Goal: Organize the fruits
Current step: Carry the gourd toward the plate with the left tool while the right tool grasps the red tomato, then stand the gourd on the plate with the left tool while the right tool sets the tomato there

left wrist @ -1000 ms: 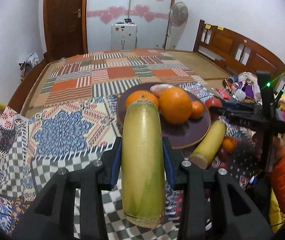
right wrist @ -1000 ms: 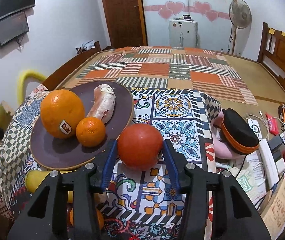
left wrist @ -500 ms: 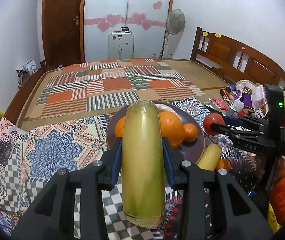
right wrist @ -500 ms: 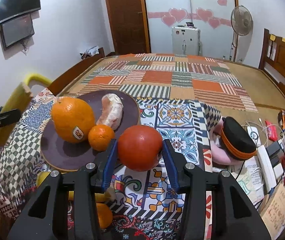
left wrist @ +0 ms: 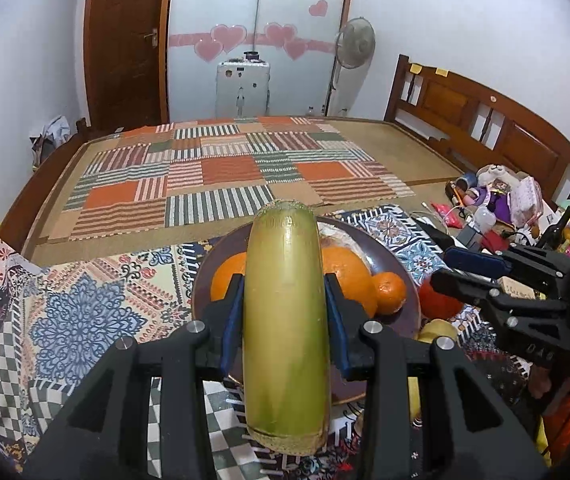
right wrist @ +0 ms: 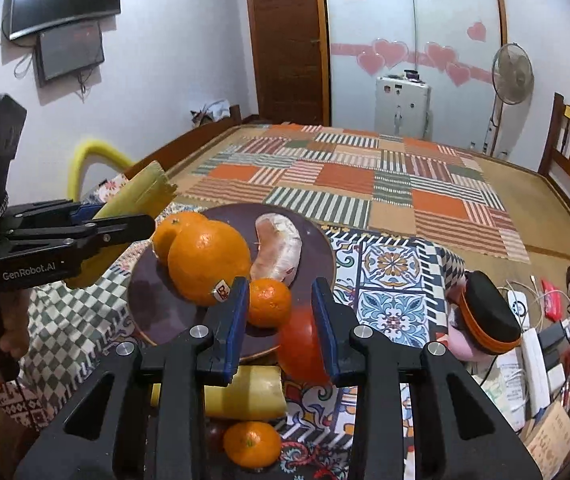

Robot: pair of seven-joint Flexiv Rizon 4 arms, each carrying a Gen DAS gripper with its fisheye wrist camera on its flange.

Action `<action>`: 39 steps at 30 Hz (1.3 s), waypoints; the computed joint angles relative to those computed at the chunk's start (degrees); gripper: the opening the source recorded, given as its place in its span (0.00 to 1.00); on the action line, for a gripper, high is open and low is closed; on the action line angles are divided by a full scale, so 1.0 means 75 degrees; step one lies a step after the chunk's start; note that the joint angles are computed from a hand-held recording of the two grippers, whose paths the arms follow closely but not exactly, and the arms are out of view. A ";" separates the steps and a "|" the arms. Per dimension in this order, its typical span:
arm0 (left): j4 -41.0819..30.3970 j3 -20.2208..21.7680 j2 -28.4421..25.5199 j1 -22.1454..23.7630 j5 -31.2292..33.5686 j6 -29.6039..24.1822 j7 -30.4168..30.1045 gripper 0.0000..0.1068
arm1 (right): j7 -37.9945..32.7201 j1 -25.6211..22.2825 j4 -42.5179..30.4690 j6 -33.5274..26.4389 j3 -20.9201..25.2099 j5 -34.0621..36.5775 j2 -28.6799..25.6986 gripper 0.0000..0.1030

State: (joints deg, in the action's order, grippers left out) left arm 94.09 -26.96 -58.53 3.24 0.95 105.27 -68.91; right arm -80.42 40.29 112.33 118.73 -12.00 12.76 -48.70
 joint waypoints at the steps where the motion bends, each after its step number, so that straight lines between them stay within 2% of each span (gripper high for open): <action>1: -0.0069 0.0017 -0.0044 -0.0030 -0.0033 -0.0087 0.0007 0.35 | 0.0017 0.0000 -0.0052 -0.0096 -0.0014 -0.0008 -0.0058 0.29; 4: -0.0192 0.0107 -0.0123 -0.0124 -0.0126 -0.0185 0.0036 0.35 | 0.0116 -0.0241 -0.0045 -0.0110 0.0188 -0.0160 -0.0142 0.29; 7: -0.0245 0.0099 -0.0225 -0.0133 -0.0129 -0.0078 0.0076 0.36 | 0.0095 -0.0407 0.0173 0.0200 0.0349 -0.0241 -0.0078 0.29; 11: -0.0365 0.0167 -0.0336 -0.0233 -0.0146 0.0119 -0.0006 0.36 | -0.0042 -0.0300 0.0538 0.0731 0.0268 0.0184 0.0052 0.29; 16: -0.0433 0.0370 -0.0341 -0.0384 -0.0115 0.0265 -0.0146 0.36 | -0.0265 0.0005 0.0922 0.0999 -0.0078 0.1161 0.0237 0.36; 18: -0.0512 0.0881 -0.0246 -0.0804 -0.0246 0.0341 -0.0165 0.36 | -0.0323 0.0098 0.1008 0.0938 -0.0247 0.1503 0.0282 0.38; 21: -0.0547 0.1282 -0.0181 -0.1134 -0.0363 0.0425 -0.0188 0.36 | -0.0293 0.0015 0.0975 0.0728 -0.0298 0.1616 0.0289 0.45; 24: -0.0525 0.1353 -0.0137 -0.1160 -0.0380 0.0382 -0.0189 0.38 | -0.0159 -0.0231 0.0924 0.0612 -0.0084 0.1387 0.0257 0.46; 30: -0.0303 0.1488 0.0038 -0.1224 -0.0406 0.0343 -0.0169 0.42 | -0.0133 -0.0210 0.0835 0.0598 0.0014 0.1078 0.0047 0.50; 32: -0.0184 0.1422 0.0089 -0.1170 -0.0337 0.0425 -0.0157 0.52 | -0.0113 -0.0182 0.0780 0.0464 -0.0025 0.1013 -0.0005 0.50; 38: 0.0094 0.1307 0.0229 -0.1033 -0.0152 0.0625 -0.0201 0.55 | 0.0079 0.0004 0.0662 -0.0006 -0.0315 0.0801 -0.0145 0.50; 39: 0.0108 0.1322 0.0245 -0.1045 -0.0157 0.0638 -0.0216 0.55 | 0.0114 0.0027 0.0685 0.0034 -0.0348 0.0794 -0.0143 0.47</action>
State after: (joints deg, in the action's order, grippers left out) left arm 94.90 -17.04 -56.69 -4.60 -0.23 110.05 -70.53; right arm -79.56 40.49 117.47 118.99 -14.61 18.72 -49.77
